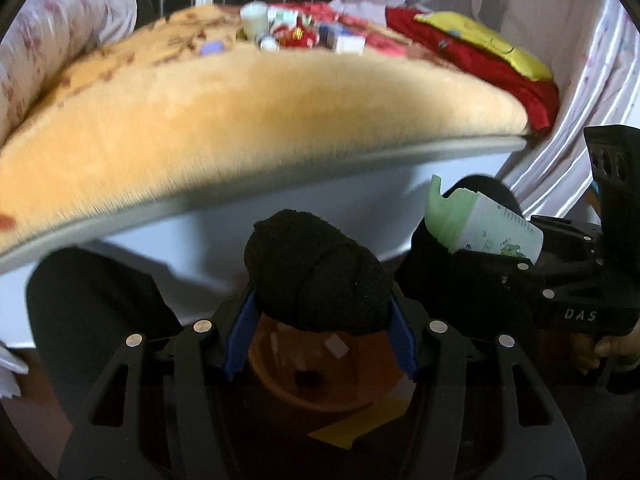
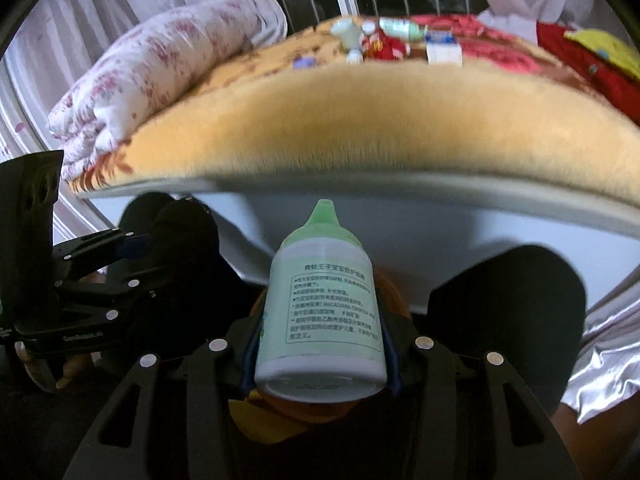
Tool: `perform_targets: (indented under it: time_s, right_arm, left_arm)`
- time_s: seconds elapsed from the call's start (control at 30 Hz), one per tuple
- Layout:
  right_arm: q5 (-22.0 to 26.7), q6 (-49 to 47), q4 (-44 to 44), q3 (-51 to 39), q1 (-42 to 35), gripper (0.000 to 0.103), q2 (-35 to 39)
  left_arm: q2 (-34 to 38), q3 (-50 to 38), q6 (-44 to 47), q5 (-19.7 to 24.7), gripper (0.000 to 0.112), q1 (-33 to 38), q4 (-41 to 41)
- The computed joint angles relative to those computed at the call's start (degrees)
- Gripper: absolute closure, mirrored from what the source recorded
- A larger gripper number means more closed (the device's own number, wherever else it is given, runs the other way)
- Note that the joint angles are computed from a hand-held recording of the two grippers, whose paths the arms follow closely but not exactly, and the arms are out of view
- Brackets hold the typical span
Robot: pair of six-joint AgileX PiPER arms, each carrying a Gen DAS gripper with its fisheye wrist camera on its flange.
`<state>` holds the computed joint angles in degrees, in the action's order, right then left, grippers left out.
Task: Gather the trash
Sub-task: 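Drop the pale green bottle and black sponge into the orange bucket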
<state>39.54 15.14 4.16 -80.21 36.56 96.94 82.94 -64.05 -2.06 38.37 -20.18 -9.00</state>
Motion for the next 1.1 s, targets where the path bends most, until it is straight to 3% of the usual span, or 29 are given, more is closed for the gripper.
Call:
perform_targets:
  time_s: [0.13,0.2,0.27,0.3,0.5,0.87,1.1]
  right_arm:
    - [1.21,-1.75,2.27,-0.92,-0.34,0.056,2.31]
    - [2.64,-2.53,2.97,-2.32,-0.54,0.056,3.72]
    - [4.34,-1.93,2.87,-3.92,-0.76,0.048,5.47]
    - [4.35,-1.84,2.99,-3.99,-0.95,0.042,5.72]
    - [2.66,-0.13,1.93,-2.62,-1.72,0.042,4.26]
    - [1.42,0.86,1.48,-0.61,-2.20,0.042,0.71]
    - [3.64,-1.39,0.43,-9.82,-5.50,0.034,-0.12]
  left_arm:
    - [1.46,0.32,1.64,0.59,0.055,1.03,-2.09]
    - [3.03,-0.41,0.78,1.88,0.045,1.00,-1.49]
    - [4.69,-1.45,0.20,3.11,0.042,1.40,-1.36]
    - [5.42,-1.71,0.95,3.78,0.041,2.07,-2.53]
    - [4.98,-1.03,2.16,4.24,0.039,3.80,-4.81]
    - [3.75,-2.63,-2.01,4.21,0.036,1.30,0.73]
    - [1.27,-9.56,-0.63,6.06,0.034,2.13,3.02]
